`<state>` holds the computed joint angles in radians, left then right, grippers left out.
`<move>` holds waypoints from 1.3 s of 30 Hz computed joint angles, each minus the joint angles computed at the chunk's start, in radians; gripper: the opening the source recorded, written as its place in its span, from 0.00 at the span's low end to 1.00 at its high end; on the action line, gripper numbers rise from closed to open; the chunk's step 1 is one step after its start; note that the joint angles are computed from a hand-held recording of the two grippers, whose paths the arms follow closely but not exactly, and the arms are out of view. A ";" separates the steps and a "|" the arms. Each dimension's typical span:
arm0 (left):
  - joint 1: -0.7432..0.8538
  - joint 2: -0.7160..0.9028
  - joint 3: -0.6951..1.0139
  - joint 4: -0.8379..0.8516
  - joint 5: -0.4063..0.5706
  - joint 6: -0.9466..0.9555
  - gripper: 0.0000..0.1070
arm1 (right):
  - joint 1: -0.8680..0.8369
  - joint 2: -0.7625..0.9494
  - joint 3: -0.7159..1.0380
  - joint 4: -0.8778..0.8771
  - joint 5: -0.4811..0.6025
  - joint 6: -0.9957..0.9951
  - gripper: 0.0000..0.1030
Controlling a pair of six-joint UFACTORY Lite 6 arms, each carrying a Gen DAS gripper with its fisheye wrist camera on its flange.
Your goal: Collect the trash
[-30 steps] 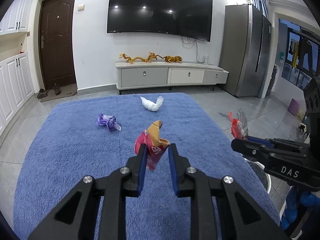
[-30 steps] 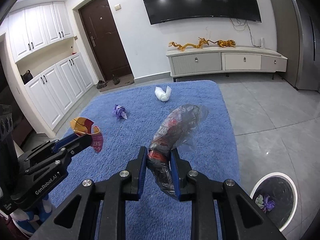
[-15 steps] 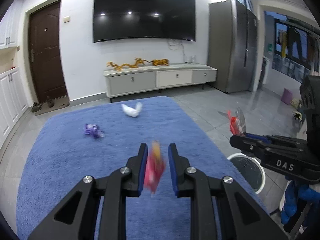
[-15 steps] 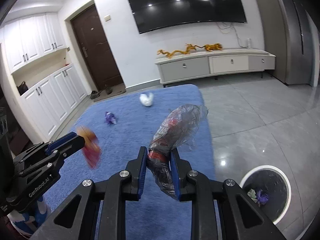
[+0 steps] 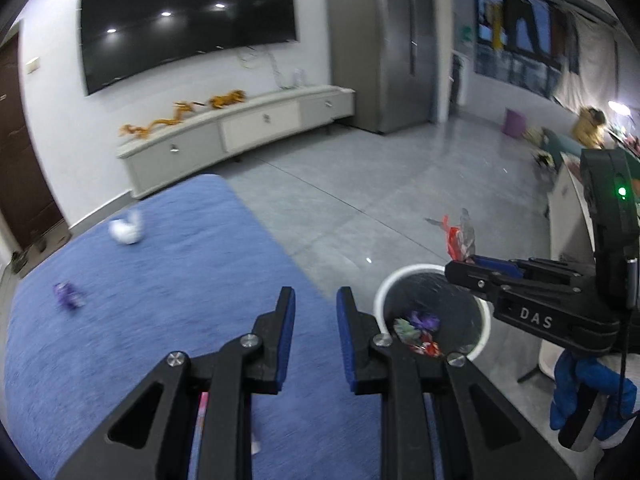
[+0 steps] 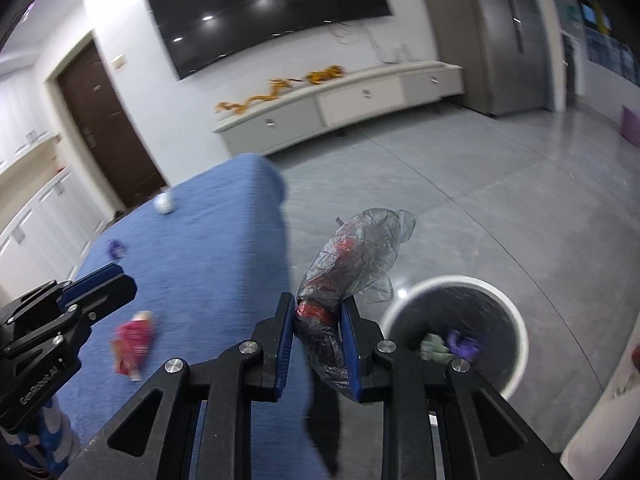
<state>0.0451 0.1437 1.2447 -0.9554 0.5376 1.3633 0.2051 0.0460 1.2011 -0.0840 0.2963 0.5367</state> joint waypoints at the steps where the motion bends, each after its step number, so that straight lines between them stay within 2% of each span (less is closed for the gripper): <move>1: -0.043 0.025 0.018 0.032 -0.016 -0.036 0.19 | -0.040 -0.008 -0.030 0.060 -0.016 -0.060 0.21; 6: -0.219 0.168 0.131 0.190 -0.072 -0.217 0.19 | -0.171 -0.008 -0.114 0.310 -0.060 -0.324 0.21; 8: -0.267 0.234 0.194 0.257 -0.073 -0.296 0.19 | -0.219 0.011 -0.137 0.410 -0.075 -0.432 0.21; 11: -0.333 0.344 0.304 0.355 -0.059 -0.413 0.19 | -0.299 0.060 -0.155 0.679 -0.081 -0.708 0.21; 14: -0.387 0.447 0.413 0.425 -0.036 -0.498 0.20 | -0.350 0.120 -0.153 0.832 -0.074 -0.873 0.22; 20: -0.446 0.639 0.652 0.516 0.053 -0.654 0.20 | -0.421 0.227 -0.141 1.074 -0.061 -1.134 0.22; 25: -0.441 0.693 0.718 0.475 0.088 -0.659 0.20 | -0.449 0.263 -0.138 1.149 -0.046 -1.213 0.22; 27: -0.427 0.672 0.691 0.425 0.081 -0.633 0.20 | -0.454 0.270 -0.135 1.166 -0.041 -1.234 0.22; 32: -0.308 0.453 0.416 0.200 0.031 -0.353 0.20 | -0.462 0.291 -0.120 1.215 -0.033 -1.285 0.22; 35: -0.222 0.341 0.291 0.140 0.024 -0.251 0.20 | -0.469 0.312 -0.112 1.262 -0.027 -1.326 0.22; 39: -0.029 0.220 0.191 0.114 0.049 -0.189 0.20 | -0.470 0.320 -0.120 1.328 -0.017 -1.386 0.22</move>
<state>0.0159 0.3639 1.4358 -0.8415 0.5862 1.1743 -0.2648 0.3660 1.0811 1.2443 0.2793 -0.8497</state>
